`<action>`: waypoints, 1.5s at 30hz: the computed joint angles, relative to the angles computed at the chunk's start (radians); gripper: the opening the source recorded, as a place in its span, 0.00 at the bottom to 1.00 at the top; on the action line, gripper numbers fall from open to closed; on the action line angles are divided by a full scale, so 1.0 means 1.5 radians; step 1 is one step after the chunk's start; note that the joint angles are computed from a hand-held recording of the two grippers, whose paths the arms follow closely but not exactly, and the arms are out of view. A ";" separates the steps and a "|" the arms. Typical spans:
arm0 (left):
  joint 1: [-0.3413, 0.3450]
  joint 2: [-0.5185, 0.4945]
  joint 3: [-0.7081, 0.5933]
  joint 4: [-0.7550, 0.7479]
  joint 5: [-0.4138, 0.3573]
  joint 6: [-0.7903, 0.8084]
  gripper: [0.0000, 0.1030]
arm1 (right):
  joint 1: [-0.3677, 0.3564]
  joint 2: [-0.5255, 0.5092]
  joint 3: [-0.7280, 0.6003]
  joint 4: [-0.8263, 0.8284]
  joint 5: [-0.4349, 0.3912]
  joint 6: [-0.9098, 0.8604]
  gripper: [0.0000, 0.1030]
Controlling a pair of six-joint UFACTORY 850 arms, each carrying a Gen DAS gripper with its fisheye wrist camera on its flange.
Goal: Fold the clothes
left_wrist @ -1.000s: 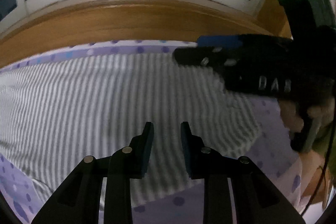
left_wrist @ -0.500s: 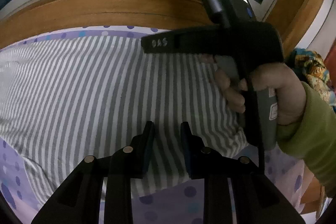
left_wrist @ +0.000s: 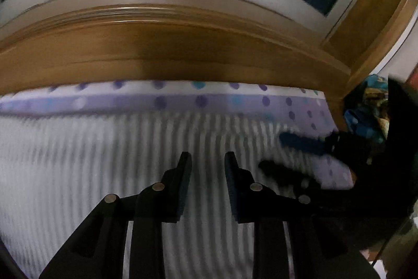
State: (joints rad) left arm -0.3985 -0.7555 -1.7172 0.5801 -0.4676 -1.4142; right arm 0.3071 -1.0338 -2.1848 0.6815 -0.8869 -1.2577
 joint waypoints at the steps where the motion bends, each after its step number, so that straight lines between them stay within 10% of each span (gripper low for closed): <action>1: -0.001 -0.011 -0.015 0.012 -0.013 -0.004 0.25 | -0.010 -0.017 -0.019 0.024 -0.017 -0.007 0.34; 8: 0.005 -0.038 -0.059 0.030 -0.034 -0.031 0.25 | -0.040 -0.103 -0.154 0.092 -0.125 0.090 0.21; 20: -0.008 -0.085 -0.131 0.072 -0.102 -0.021 0.25 | 0.014 -0.019 -0.028 0.030 0.027 0.057 0.24; 26: 0.002 -0.054 -0.091 0.041 -0.059 -0.031 0.25 | 0.021 -0.078 -0.128 0.006 -0.012 0.107 0.24; 38: 0.007 -0.083 -0.129 0.021 -0.073 0.011 0.25 | -0.005 0.143 0.238 0.049 0.045 -0.217 0.27; 45: 0.015 -0.092 -0.145 -0.022 -0.060 0.039 0.25 | -0.034 0.124 0.215 0.074 -0.014 -0.216 0.25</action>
